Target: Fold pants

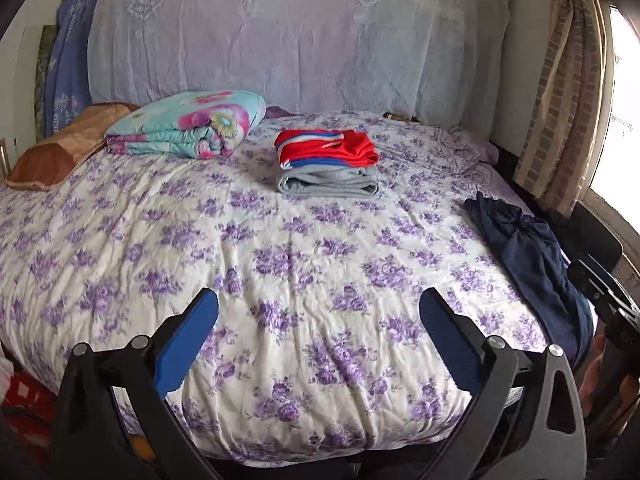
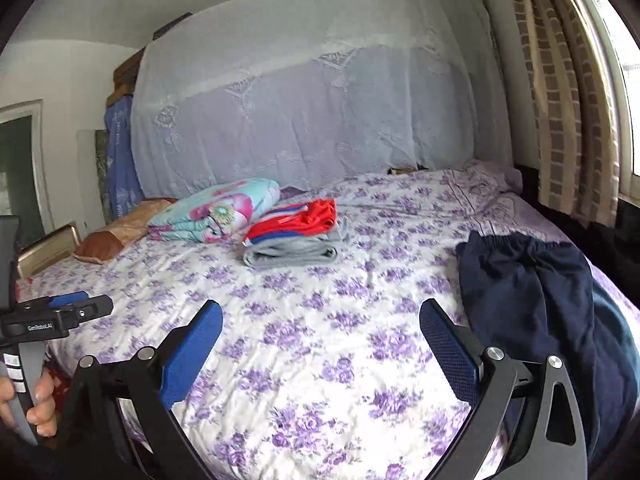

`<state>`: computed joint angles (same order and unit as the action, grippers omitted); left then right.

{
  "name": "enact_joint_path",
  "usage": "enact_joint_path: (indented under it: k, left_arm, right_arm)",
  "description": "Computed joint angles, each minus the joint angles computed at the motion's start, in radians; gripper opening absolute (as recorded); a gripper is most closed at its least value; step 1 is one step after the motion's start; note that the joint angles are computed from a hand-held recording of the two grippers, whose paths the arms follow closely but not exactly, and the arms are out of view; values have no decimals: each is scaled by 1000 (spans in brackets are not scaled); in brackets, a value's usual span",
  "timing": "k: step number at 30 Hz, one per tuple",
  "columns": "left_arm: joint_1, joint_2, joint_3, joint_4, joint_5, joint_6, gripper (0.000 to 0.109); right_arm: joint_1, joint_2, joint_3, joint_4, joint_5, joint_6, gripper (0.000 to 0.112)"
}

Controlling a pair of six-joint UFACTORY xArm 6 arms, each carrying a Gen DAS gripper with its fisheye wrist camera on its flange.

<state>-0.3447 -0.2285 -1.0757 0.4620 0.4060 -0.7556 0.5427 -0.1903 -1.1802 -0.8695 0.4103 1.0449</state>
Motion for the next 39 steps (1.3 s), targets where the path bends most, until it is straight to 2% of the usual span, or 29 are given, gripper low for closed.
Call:
enact_joint_path:
  k: [1,4,6,7,9,13,18,39]
  left_arm:
    - [-6,8,2,30,21,-18,98]
    - [-28,21,-23,258,132,-180,98]
    - [-26,30,-29,305,143,-218,98]
    - [-20,35,-28,295,133,-213,98]
    - [-15,49,-26,293,126,-222,98]
    - [-17,83,-49,322,170,-247,98]
    - [-14,109,-66,339,189,-246,98]
    - [1,144,-74,324,194,-237,98]
  right_arm:
    - [18,13,-1,-15,30,0,99]
    - [75,47,-21,-164,172,97,99]
    - [106,74,-47,-214,287,151,99]
    - [109,88,-60,-211,314,158,99]
    - [94,105,-67,-170,290,139,99]
    - [80,133,-81,-131,262,107,99]
    - [59,163,-86,-17,188,28,99]
    - [51,184,-98,33,181,1,99]
